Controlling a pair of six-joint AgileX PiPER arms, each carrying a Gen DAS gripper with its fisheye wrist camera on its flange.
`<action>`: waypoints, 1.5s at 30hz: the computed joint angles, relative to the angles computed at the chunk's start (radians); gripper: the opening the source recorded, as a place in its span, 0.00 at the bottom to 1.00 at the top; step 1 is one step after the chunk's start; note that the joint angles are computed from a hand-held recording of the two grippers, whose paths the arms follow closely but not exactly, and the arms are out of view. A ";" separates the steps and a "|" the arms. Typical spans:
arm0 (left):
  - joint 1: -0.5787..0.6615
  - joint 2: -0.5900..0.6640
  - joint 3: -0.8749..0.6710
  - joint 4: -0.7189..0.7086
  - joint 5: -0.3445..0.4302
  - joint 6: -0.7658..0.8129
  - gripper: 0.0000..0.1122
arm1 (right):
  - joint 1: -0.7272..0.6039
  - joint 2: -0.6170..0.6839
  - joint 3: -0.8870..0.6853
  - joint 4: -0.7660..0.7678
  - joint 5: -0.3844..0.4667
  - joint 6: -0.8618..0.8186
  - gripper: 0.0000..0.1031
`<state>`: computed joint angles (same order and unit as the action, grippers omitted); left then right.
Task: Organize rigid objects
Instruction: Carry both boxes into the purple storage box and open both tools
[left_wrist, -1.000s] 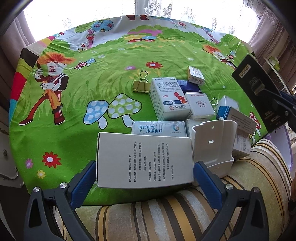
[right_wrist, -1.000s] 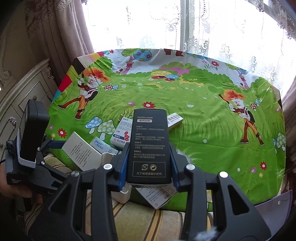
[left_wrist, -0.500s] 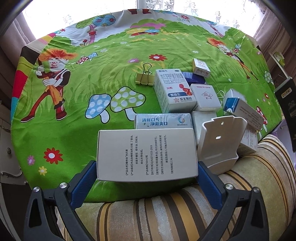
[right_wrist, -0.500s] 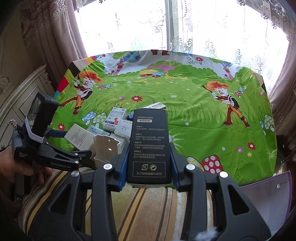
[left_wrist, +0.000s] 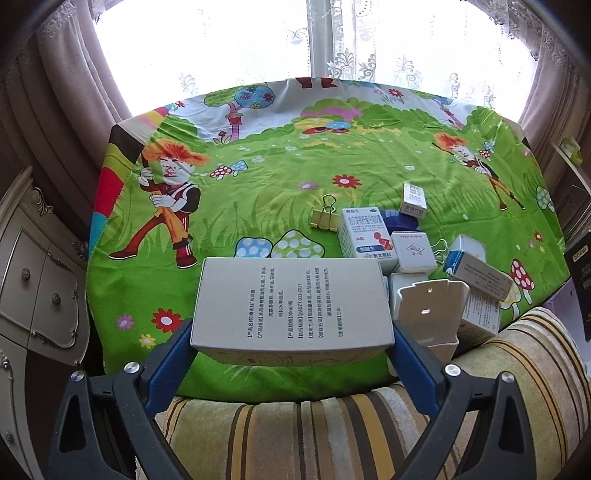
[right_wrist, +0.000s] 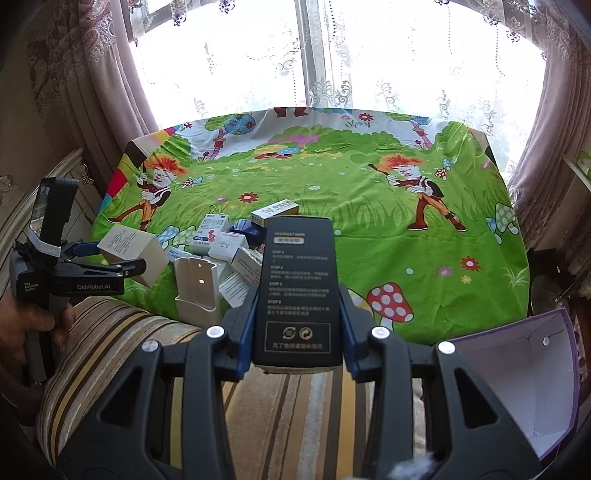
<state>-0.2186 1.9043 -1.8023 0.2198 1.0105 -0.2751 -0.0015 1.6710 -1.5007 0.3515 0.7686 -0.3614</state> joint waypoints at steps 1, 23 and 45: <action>-0.009 -0.016 0.006 -0.001 -0.011 -0.002 0.88 | -0.011 -0.009 0.008 0.003 0.001 -0.002 0.42; -0.308 0.032 -0.136 -0.444 -0.030 0.185 0.88 | -0.442 -0.131 0.166 0.104 0.030 -0.098 0.42; -0.479 0.200 -0.369 -0.593 0.026 0.326 0.92 | -0.569 -0.157 0.202 -0.039 -0.060 0.037 0.82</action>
